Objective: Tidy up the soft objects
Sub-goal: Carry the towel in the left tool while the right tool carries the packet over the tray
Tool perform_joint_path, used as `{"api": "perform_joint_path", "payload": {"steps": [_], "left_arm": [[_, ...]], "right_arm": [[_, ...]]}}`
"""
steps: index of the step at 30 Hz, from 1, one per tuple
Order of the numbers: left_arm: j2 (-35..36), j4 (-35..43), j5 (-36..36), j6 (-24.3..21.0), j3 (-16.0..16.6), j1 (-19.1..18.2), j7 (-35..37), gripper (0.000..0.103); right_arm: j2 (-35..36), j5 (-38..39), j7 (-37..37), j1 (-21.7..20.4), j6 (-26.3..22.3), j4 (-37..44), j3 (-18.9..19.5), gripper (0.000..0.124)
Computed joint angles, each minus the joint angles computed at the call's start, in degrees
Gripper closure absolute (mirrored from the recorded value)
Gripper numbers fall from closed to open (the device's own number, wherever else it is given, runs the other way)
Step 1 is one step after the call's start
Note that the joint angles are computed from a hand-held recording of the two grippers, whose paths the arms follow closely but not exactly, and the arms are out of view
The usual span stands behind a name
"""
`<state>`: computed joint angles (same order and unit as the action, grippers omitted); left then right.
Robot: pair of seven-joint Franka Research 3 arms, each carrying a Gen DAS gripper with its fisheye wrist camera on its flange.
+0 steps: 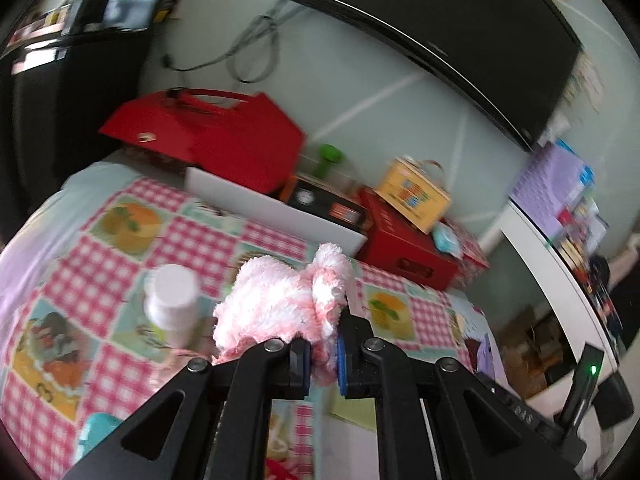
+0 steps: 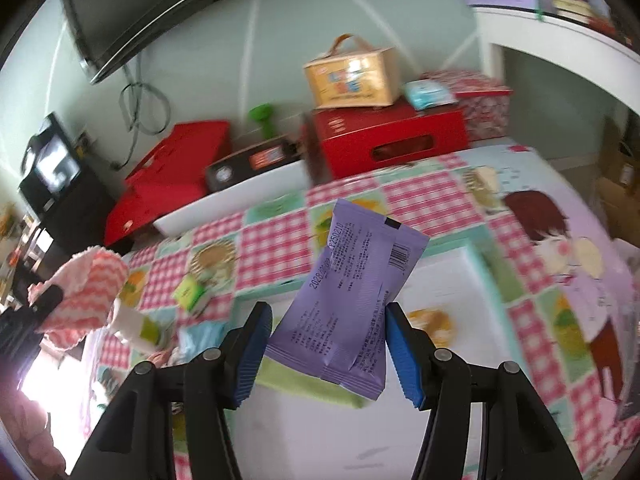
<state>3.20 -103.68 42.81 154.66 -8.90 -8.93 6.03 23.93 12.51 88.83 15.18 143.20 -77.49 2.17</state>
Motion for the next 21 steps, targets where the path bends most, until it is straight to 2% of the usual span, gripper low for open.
{"api": "perform_joint_path", "payload": {"steps": [3,12,21], "left_arm": [[3.5,3.7,-3.0,1.4,-0.8,-0.9,5.4,0.094],[13.1,13.8,-13.9,2.0,-1.8,-4.7,21.2,0.093],[19.2,18.6,-23.9,2.4,-2.6,-5.8,31.0,0.093]], "right_arm": [[-0.7,-2.3,2.6,0.0,0.9,-0.9,-2.0,0.063],[-1.2,-6.9,7.5,-1.5,0.9,-1.8,-4.3,0.063],[0.6,-7.9,8.3,-2.7,-1.7,0.1,-3.7,0.063]]}}
